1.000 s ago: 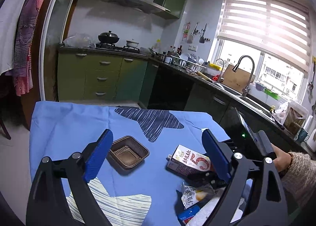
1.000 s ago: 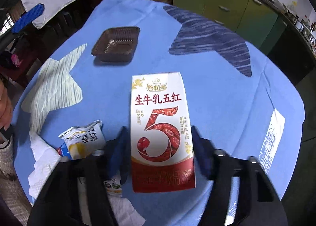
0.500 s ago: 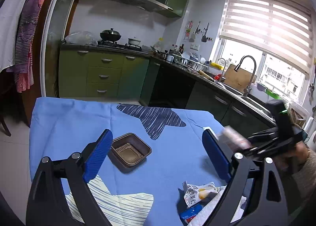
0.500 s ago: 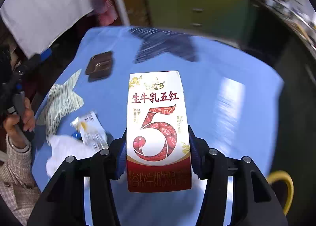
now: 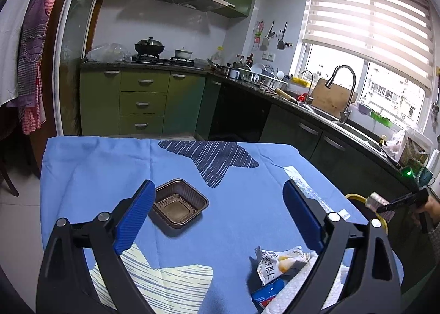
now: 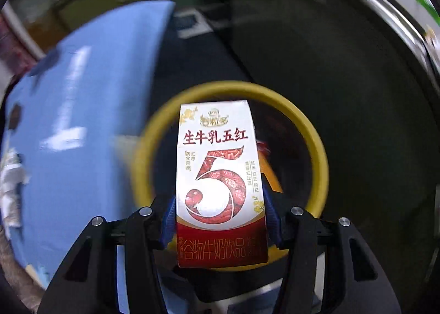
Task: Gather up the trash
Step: 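Carry the milk carton with the right tool and release it into the bin, then grasp the rim of the brown plastic tray with the left tool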
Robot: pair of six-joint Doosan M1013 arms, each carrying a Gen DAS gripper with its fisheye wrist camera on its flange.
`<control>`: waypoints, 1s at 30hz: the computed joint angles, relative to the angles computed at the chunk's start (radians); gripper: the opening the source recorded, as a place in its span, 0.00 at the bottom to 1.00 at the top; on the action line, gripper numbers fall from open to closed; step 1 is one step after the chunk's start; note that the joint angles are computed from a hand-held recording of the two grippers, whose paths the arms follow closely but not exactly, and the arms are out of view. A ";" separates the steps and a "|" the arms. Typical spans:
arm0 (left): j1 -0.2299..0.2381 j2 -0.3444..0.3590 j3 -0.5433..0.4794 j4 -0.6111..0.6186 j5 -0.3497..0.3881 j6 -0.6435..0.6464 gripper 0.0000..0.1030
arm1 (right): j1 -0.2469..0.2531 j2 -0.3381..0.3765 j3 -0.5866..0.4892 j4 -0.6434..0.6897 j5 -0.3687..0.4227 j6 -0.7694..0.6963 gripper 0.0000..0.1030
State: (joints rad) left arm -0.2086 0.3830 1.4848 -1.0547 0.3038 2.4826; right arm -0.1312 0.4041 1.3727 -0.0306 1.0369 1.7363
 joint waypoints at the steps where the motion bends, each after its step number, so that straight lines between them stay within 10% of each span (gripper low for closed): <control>1: 0.000 0.001 -0.001 0.006 0.002 -0.007 0.86 | -0.006 0.004 0.004 -0.003 -0.005 0.008 0.51; 8: 0.003 0.007 -0.010 0.035 0.018 -0.045 0.86 | 0.016 -0.045 0.071 -0.129 -0.108 0.175 0.64; 17: -0.001 0.019 -0.027 0.190 0.018 -0.198 0.87 | 0.100 -0.232 0.300 0.271 -0.553 -0.045 0.71; 25: -0.004 0.051 -0.095 0.409 0.106 -0.400 0.86 | 0.151 -0.236 0.314 0.352 -0.562 -0.129 0.71; 30: -0.010 0.110 -0.206 0.573 0.263 -0.449 0.65 | 0.145 -0.257 0.337 0.400 -0.571 -0.172 0.72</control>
